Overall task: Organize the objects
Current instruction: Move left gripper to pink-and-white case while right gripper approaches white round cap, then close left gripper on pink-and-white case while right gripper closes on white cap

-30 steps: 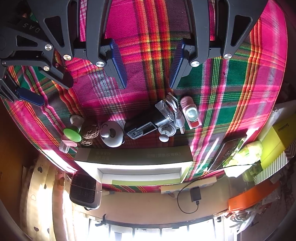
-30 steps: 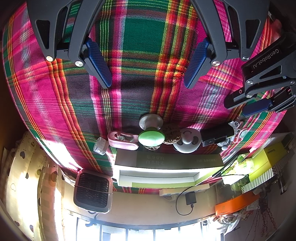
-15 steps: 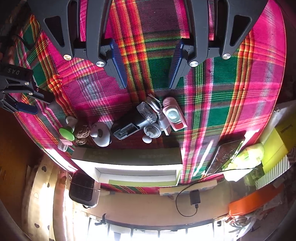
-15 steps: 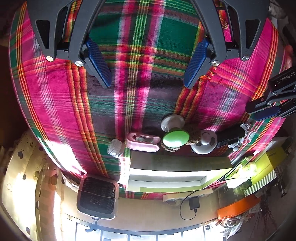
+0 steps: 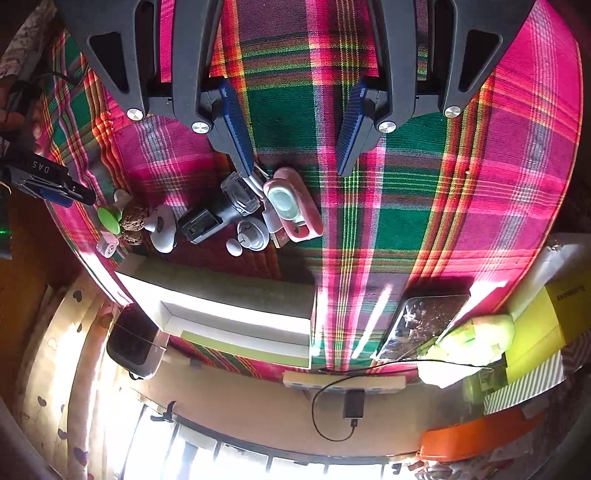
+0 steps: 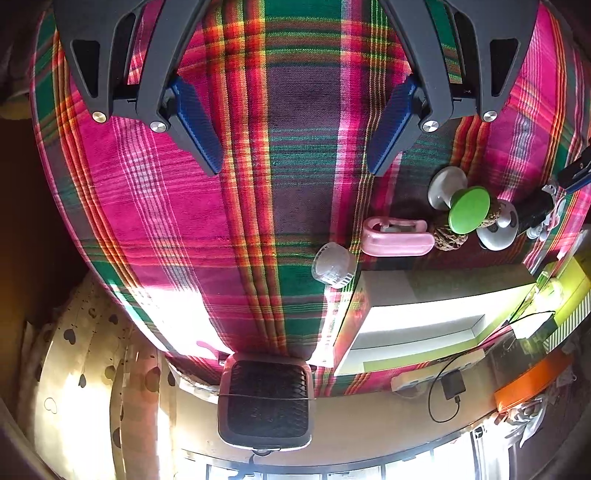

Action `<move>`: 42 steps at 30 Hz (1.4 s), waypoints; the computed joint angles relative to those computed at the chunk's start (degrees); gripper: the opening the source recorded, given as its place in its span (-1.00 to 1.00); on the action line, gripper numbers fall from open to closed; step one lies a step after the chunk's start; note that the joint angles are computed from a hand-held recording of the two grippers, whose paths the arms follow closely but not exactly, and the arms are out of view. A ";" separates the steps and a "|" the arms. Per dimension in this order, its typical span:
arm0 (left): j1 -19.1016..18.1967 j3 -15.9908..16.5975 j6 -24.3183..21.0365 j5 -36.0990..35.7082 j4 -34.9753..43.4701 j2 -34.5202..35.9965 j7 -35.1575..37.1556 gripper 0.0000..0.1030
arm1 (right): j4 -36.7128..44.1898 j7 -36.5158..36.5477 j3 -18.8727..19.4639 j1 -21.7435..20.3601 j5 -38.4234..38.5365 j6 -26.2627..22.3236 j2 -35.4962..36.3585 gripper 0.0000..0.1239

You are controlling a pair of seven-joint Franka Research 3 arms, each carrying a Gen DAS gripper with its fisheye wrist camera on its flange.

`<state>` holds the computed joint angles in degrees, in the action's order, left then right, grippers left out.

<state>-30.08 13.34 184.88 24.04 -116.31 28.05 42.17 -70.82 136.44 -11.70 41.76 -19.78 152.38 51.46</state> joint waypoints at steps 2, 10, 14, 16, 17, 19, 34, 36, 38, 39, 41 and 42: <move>1.45 -1.41 -0.13 -0.44 0.92 0.51 0.28 -0.12 | 0.41 -0.01 0.20 -0.38 0.38 0.31 0.30 0.30; -0.16 1.58 -1.60 -0.01 2.56 1.58 -2.01 -0.12 | 4.05 -2.22 0.94 -1.38 1.60 -1.35 2.24 0.30; -0.89 3.37 -2.82 1.76 3.36 2.00 -3.92 -0.12 | 4.32 -2.65 1.03 -1.71 2.13 0.35 2.60 0.30; 0.29 2.45 -3.49 2.76 4.04 2.15 -4.14 -0.13 | 4.23 -3.02 0.90 -1.72 2.32 1.70 2.74 0.30; 0.74 2.13 -3.72 3.36 4.61 2.44 -4.26 -0.13 | 4.51 -3.27 0.87 -1.75 2.53 2.03 2.96 0.30; 1.18 1.97 -4.03 4.47 5.74 3.11 -4.87 -0.13 | 5.39 -4.21 1.17 -2.05 3.20 2.16 3.49 0.30; 3.61 0.68 -6.05 9.26 10.21 5.32 -8.61 -0.24 | 15.85 -4.46 1.08 -3.87 6.11 0.14 9.49 0.17; 3.95 0.37 -6.44 9.96 10.63 5.44 -9.19 -0.24 | 18.26 -5.31 1.71 -4.42 6.84 -0.69 10.85 0.16; 4.28 0.06 -6.85 10.66 11.07 5.56 -9.76 -0.25 | 20.72 -6.09 2.22 -4.83 7.54 -1.56 12.23 0.10; 4.45 -0.12 -7.04 10.99 11.28 5.62 -10.05 -0.25 | 22.00 -6.52 2.34 -4.94 7.75 -2.05 12.95 0.09; 4.78 -0.38 -7.07 11.66 11.51 5.82 -10.63 -0.25 | 25.06 -7.86 3.03 -5.38 8.41 -3.44 14.66 0.03; 4.86 -0.46 -7.28 11.97 11.68 5.88 -10.88 -0.25 | 26.39 -8.59 3.35 -5.59 8.74 -4.19 15.40 0.00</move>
<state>-25.22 12.88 177.60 36.01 -104.62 33.92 31.29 -44.43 127.85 -8.36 36.17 -11.04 148.20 66.86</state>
